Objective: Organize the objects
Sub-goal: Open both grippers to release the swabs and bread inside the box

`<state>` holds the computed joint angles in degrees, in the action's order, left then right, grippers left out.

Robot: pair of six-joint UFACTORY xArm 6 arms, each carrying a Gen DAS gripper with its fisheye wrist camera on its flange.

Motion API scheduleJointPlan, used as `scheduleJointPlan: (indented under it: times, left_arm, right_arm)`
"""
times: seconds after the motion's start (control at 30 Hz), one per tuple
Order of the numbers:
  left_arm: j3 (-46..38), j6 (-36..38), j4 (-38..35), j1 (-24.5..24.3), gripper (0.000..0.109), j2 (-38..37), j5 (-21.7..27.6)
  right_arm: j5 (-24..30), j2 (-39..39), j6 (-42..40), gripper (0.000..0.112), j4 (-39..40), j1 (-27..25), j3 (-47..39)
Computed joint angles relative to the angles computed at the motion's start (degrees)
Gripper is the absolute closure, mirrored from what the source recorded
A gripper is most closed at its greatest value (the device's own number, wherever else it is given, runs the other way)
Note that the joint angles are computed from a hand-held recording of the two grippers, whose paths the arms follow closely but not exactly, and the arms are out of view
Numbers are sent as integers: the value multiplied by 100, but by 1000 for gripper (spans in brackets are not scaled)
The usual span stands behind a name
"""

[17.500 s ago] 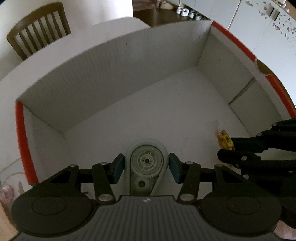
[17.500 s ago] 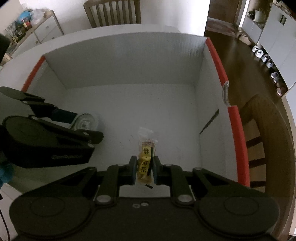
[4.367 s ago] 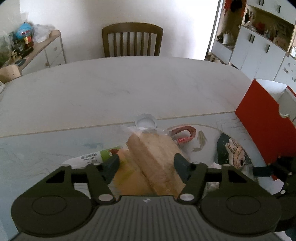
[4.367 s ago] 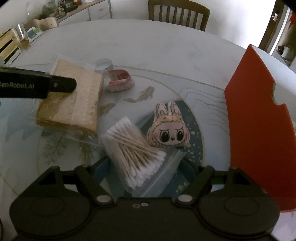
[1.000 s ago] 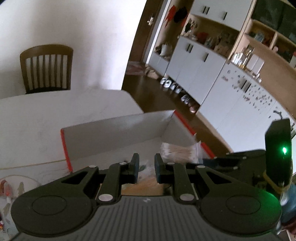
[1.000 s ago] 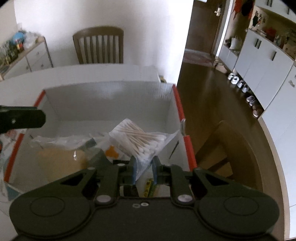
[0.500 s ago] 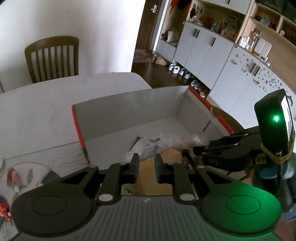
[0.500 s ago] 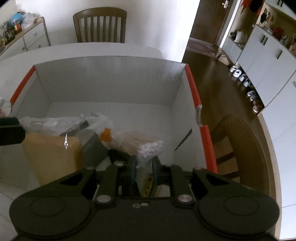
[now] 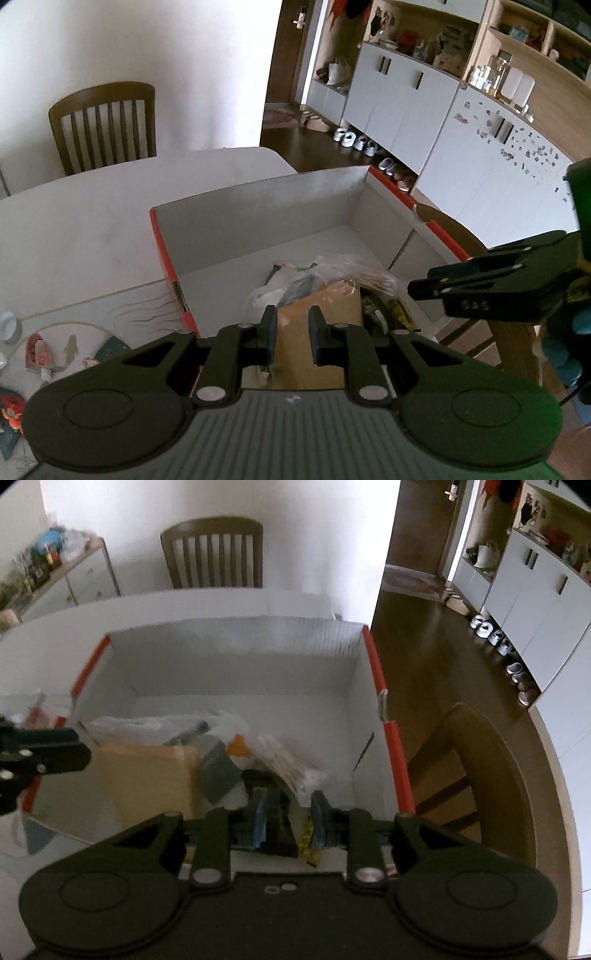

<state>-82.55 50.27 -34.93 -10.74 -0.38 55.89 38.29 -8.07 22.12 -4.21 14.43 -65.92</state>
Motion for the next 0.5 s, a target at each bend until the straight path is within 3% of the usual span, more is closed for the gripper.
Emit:
scheduleJointPlan:
  times: [0.5]
  left_arm:
    - [-72,587,-511,448,92,-324,676]
  right_arm:
    - [-190,-832,685,87,-133,414,257]
